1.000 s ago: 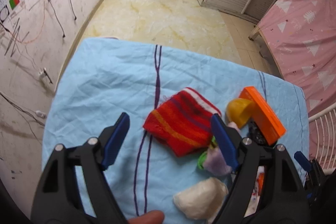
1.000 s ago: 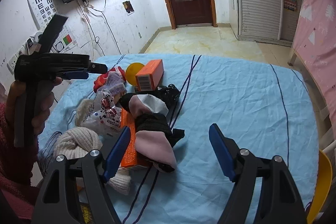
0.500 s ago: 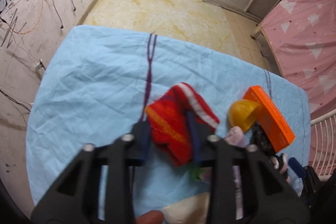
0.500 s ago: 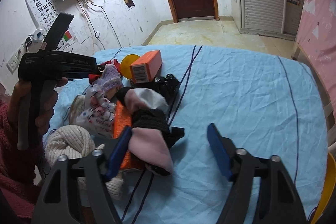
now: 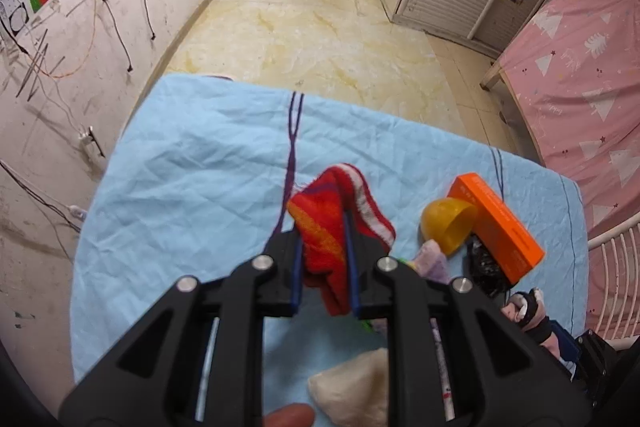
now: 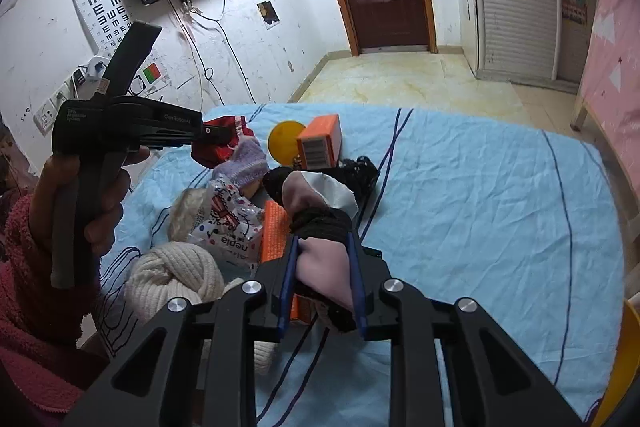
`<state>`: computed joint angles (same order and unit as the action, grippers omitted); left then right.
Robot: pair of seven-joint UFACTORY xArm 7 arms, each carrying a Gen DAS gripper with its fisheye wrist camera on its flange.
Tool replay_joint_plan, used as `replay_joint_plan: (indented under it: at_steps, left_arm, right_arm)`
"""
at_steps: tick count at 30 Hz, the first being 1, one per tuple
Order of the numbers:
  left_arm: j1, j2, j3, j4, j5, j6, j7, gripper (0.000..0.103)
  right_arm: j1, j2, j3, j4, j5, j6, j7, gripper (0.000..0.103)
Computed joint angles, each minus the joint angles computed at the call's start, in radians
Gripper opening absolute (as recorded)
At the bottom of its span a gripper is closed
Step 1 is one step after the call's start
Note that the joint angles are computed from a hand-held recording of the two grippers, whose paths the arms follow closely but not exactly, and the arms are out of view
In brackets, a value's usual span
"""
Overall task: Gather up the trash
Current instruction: 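Grasp the red knit glove with the left tool while the right tool grasps the pink-and-black sock, then carry the glove and sock in both tools over the yellow bin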
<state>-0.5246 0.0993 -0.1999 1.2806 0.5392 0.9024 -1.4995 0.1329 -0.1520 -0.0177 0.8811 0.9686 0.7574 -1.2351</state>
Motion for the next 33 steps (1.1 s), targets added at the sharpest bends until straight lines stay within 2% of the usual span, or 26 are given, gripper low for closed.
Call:
replay_joint_plan:
  at_steps: [10, 20, 26, 33]
  left_arm:
    - [-0.032, -0.007, -0.02, 0.07, 0.07, 0.064, -0.018, 0.016]
    - [-0.108, 0.079, -0.017, 0.234, 0.123, 0.148, 0.014, 0.016]
    - [-0.178, 0.184, 0.012, 0.389, 0.137, 0.206, 0.064, 0.016]
    - [-0.28, 0.348, 0.068, 0.642, 0.131, 0.277, 0.168, 0.016]
  right_arm:
    - [-0.018, -0.031, -0.031, -0.009, 0.034, -0.024, -0.016, 0.017]
    - [-0.058, -0.051, -0.077, -0.016, 0.087, -0.005, -0.063, 0.017]
    - [-0.098, -0.054, -0.104, -0.015, 0.117, 0.017, -0.096, 0.017]
    - [-0.16, -0.037, -0.137, 0.007, 0.153, 0.043, -0.12, 0.018]
